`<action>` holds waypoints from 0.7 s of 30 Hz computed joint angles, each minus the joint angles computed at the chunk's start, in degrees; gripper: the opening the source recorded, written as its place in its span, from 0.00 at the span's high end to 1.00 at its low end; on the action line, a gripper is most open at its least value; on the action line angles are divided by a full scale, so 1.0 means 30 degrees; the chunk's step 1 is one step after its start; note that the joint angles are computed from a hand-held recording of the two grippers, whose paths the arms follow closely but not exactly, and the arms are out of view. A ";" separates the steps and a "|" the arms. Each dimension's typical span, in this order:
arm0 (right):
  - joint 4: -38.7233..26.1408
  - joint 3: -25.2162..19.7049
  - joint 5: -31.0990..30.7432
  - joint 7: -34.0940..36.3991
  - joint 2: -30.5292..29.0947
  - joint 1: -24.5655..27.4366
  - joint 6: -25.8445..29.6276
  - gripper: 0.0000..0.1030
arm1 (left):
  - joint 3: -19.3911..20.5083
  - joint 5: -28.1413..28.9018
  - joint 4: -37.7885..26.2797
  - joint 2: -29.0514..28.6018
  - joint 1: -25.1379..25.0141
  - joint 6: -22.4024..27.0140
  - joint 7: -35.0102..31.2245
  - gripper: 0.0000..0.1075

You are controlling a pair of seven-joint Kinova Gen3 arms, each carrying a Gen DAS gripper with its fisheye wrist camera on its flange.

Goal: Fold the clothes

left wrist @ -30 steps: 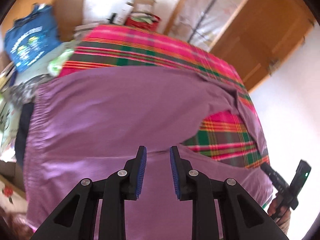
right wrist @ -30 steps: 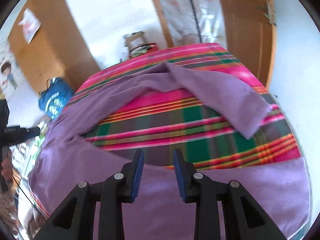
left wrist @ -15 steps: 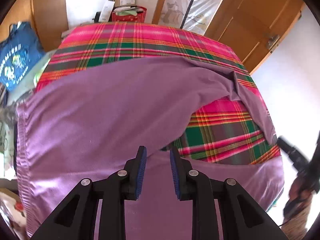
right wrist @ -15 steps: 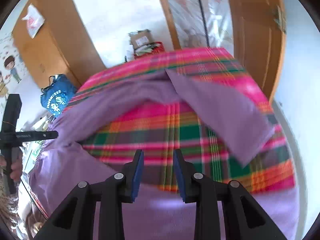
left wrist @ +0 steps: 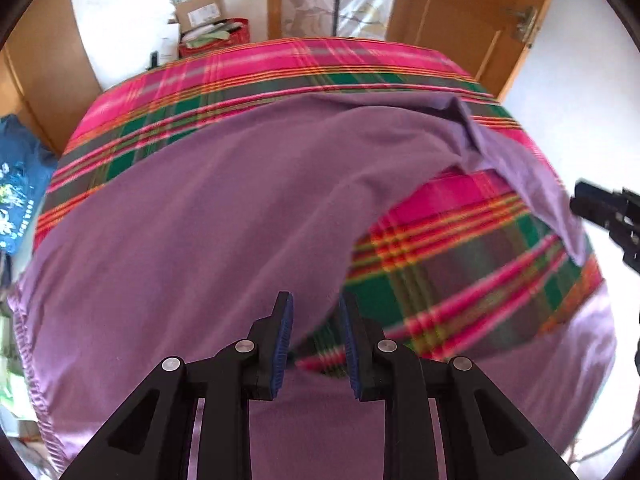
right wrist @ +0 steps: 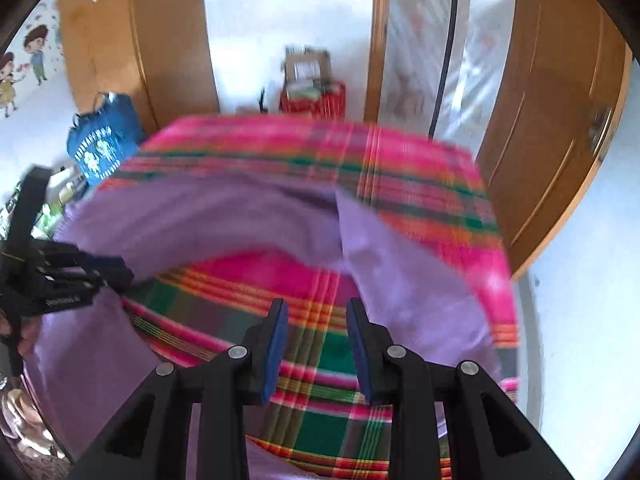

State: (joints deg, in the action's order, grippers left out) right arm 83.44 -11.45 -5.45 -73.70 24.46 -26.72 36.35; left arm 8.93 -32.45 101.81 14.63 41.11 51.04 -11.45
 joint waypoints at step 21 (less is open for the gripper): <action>-0.1838 0.1537 0.4152 0.1063 0.3938 -0.3606 -0.2563 0.64 | -0.0437 -0.0721 -0.0014 0.0819 0.0395 0.0157 0.0766 0.76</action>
